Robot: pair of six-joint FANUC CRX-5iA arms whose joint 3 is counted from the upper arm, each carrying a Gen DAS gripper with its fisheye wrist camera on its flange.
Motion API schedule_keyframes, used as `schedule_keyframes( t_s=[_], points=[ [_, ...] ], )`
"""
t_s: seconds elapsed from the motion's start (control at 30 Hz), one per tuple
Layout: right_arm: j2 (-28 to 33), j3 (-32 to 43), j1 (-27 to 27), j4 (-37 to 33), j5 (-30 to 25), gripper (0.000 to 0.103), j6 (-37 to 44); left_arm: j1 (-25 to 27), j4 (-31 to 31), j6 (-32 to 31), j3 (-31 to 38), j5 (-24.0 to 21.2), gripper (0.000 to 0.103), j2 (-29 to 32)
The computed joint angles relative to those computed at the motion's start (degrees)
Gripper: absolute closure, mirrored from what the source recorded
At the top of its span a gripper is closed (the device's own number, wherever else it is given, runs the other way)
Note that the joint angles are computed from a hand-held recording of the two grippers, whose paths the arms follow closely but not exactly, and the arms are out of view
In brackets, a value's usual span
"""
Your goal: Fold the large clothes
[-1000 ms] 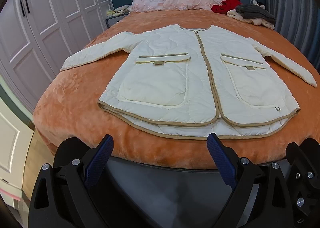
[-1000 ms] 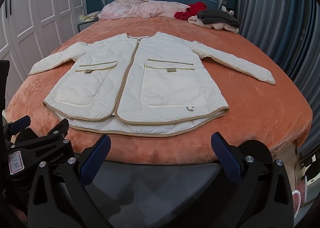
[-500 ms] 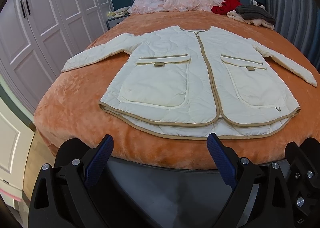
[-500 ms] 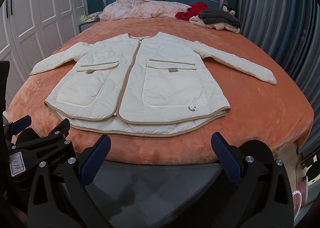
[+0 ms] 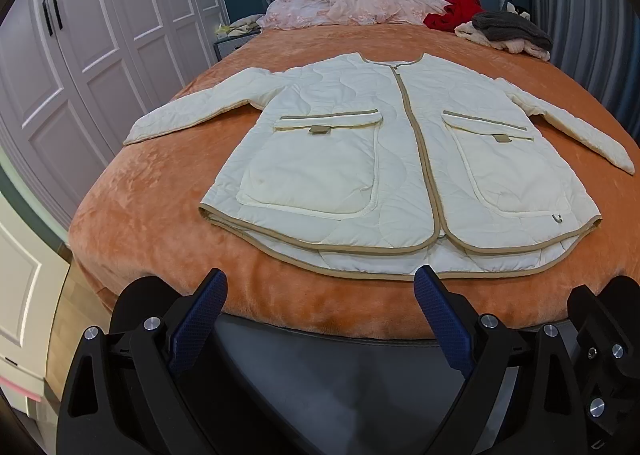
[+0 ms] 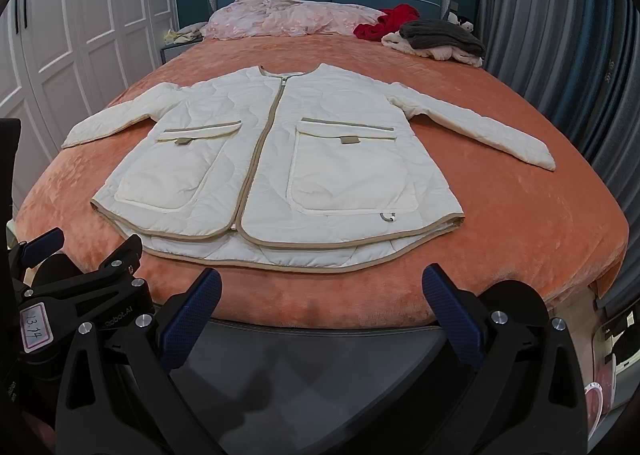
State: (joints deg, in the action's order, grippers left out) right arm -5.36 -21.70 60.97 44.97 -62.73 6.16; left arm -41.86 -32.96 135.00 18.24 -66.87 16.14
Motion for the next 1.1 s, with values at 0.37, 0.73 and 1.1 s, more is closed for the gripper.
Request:
schedule_keyframes(
  t_s=[0.37,0.73,1.1],
  points=[
    [0.0,0.0,0.0,-0.1,0.0,0.005,0.1,-0.3,-0.1,0.2,0.3,-0.3,0.011,0.2],
    [0.2,0.2,0.1,-0.6,0.8,0.005,0.3,-0.1,0.3,0.2,-0.1,-0.3,0.011,0.1],
    [0.1,0.0,0.1,-0.4,1.0,0.005,0.4,0.3,0.0,0.4,-1.4,0.5,0.011,-0.7]
  ],
)
